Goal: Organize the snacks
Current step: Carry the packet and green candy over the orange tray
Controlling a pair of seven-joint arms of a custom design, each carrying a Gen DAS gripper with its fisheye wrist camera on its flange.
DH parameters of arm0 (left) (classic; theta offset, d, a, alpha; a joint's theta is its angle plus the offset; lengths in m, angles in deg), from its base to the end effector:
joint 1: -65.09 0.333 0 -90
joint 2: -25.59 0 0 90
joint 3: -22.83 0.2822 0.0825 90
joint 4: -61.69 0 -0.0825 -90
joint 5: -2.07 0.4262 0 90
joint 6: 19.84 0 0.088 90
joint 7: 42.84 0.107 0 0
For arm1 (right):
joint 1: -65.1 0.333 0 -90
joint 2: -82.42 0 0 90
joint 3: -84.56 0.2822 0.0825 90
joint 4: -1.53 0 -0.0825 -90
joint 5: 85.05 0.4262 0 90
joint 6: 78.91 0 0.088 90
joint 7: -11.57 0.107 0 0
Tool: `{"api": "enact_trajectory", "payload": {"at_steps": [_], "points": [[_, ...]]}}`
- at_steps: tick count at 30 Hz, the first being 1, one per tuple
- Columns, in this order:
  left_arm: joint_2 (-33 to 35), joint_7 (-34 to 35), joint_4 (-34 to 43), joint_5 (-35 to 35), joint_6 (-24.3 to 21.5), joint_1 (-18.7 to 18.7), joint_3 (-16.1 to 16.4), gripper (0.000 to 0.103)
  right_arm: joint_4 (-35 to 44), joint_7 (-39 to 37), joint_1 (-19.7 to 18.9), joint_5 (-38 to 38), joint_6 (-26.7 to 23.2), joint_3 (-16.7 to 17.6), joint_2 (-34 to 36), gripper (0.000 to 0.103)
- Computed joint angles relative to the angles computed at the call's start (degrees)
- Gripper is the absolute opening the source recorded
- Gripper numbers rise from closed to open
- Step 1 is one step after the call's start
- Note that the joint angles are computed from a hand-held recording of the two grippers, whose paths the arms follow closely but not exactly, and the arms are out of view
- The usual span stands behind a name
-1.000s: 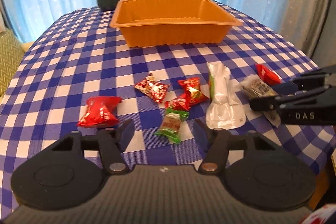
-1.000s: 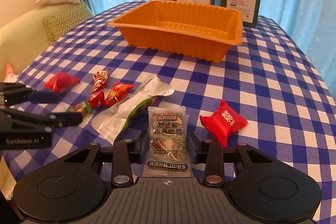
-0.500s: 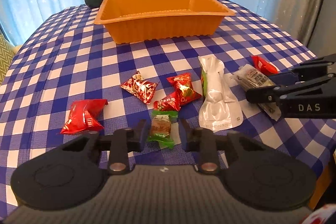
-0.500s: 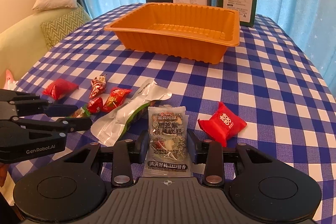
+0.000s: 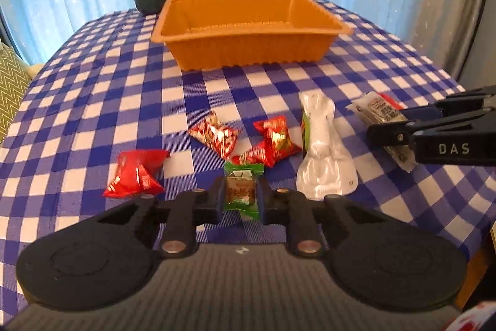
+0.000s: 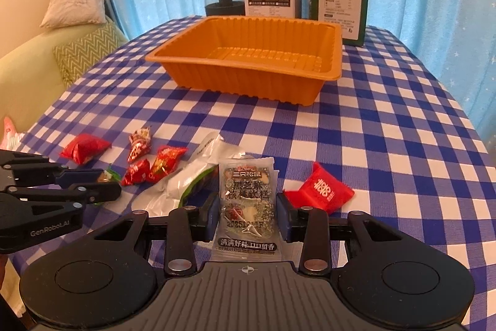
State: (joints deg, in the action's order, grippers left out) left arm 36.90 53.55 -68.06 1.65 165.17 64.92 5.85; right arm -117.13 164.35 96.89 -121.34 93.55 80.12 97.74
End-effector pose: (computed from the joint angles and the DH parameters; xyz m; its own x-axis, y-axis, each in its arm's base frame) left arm 0.5799 -0.1766 0.3030 -0.3595 -0.9330 -0.0162 -0.6613 0.2670 -0.7010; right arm 0.5512 0.3353 0.3072 0.0682 -0.9737 -0.2175 -0.7886 0.0810 -0.6096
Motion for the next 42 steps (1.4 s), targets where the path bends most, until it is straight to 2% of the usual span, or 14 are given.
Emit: {"api": "enact_trajectory", "payload": {"at_steps": [1, 7, 9, 11, 15, 18, 22, 23, 31, 42], "points": [[-0.11, 0.36, 0.08, -0.26, 0.08, 1.22, -1.31, 0.018, 0.09, 0.55, 0.29, -0.46, 0.04, -0.37, -0.08, 0.038], [0.57, 3.59, 1.52, -2.12, 1.09, 14.81, -15.83, 0.018, 1.51, 4.12, 1.34, -4.04, 1.29, -2.45, 0.07, 0.039], [1.08, 4.24, 2.62, -1.72, 1.19, 17.51, -18.7, 0.018, 2.46, 5.68, 1.73, -5.68, 1.55, -3.37, 0.37, 0.039], [1.64, 4.36, 4.17, -1.26, 1.18, 18.04, -19.4, 0.018, 3.67, 6.83, 1.73, -6.73, 1.74, -3.97, 0.82, 0.039], [3.6, 4.56, 8.92, -0.04, 0.63, 14.72, -16.29, 0.018, 6.07, 9.32, 1.75, -8.21, 2.08, -5.13, 1.83, 0.038], [6.15, 5.53, 13.81, 0.22, -0.43, 12.28, -13.93, 0.018, 8.07, 7.77, 0.23, -6.36, 2.26, -4.25, 2.88, 0.038], [9.68, 5.96, 20.73, 0.02, -1.78, 6.56, -7.93, 0.018, 11.69, 6.37, 0.44, -5.0, 2.52, -5.52, 5.06, 0.038], [10.81, 6.18, 22.53, -0.21, -2.22, 5.97, -7.25, 0.018, 12.72, 5.7, 0.17, -4.12, 2.53, -5.49, 5.74, 0.038], [19.33, 6.43, 35.91, -3.02, -7.29, 1.37, -2.9, 0.018, 23.98, -4.45, -4.31, 8.52, 1.47, -2.0, 14.22, 0.038], [29.2, 5.35, 50.28, -4.83, -14.09, -2.52, 1.17, 0.018, 40.09, -14.88, -6.67, 21.28, -3.06, -0.31, 26.55, 0.038]]}}
